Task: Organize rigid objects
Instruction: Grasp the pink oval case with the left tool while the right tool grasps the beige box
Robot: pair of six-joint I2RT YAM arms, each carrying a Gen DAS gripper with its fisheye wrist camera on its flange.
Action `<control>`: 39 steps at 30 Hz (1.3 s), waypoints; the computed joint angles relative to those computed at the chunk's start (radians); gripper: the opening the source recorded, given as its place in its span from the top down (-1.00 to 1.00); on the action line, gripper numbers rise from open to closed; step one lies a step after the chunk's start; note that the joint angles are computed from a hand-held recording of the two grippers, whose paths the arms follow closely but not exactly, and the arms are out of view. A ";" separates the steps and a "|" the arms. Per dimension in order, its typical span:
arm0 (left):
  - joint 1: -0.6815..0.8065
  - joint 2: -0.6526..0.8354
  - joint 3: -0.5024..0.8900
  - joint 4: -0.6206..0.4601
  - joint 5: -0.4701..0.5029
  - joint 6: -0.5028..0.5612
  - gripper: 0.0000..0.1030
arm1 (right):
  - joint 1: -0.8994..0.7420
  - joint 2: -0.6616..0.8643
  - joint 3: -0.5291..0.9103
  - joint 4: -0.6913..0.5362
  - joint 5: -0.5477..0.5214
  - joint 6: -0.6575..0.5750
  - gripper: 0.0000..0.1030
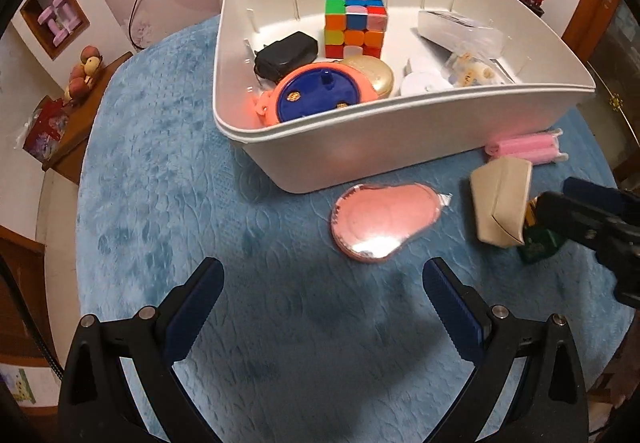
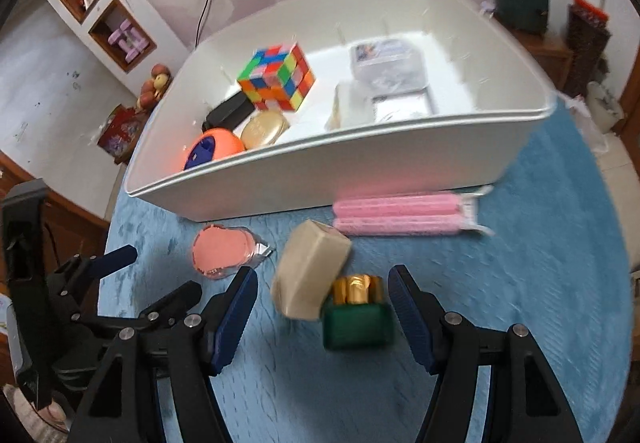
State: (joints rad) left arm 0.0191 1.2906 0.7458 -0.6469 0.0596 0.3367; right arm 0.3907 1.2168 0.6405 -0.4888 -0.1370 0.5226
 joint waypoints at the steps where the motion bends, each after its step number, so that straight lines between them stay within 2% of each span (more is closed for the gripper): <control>1: 0.005 0.008 0.003 0.005 0.003 0.002 -0.94 | -0.006 0.026 0.005 0.013 -0.009 -0.008 -0.34; 7: 0.011 0.037 0.001 0.037 0.012 0.042 -0.94 | -0.021 0.130 0.035 0.065 -0.055 -0.069 -0.31; 10: 0.001 0.055 -0.002 0.063 0.006 0.062 -0.94 | -0.013 0.175 0.044 0.084 -0.058 -0.096 -0.11; 13: -0.014 0.069 -0.009 0.083 0.005 0.073 -0.94 | -0.010 0.180 0.037 0.114 -0.064 -0.117 -0.01; 18: -0.026 0.100 -0.012 0.111 0.009 0.080 -0.94 | -0.010 0.194 0.038 0.132 -0.077 -0.137 0.04; 22: -0.040 0.129 -0.011 0.131 0.006 0.071 -0.94 | -0.017 0.188 0.029 0.148 -0.105 -0.141 0.42; 31: -0.117 0.131 -0.026 0.164 -0.025 0.036 -0.93 | -0.045 0.096 -0.019 0.124 -0.117 -0.117 0.44; 32: -0.132 0.128 -0.029 0.168 -0.032 0.026 -0.91 | -0.047 0.087 -0.021 0.122 -0.114 -0.116 0.44; 34: -0.153 0.131 -0.027 0.169 -0.033 0.005 -0.71 | -0.050 0.078 -0.024 0.121 -0.115 -0.114 0.44; 35: -0.167 0.139 -0.022 0.162 -0.030 -0.016 -0.50 | -0.053 0.074 -0.025 0.120 -0.119 -0.114 0.44; 36: -0.166 0.144 -0.017 0.155 -0.023 -0.022 -0.38 | -0.054 0.069 -0.027 0.119 -0.119 -0.114 0.44; 39: -0.201 0.135 -0.021 0.157 -0.047 -0.069 -0.35 | -0.062 0.056 -0.036 0.121 -0.122 -0.112 0.44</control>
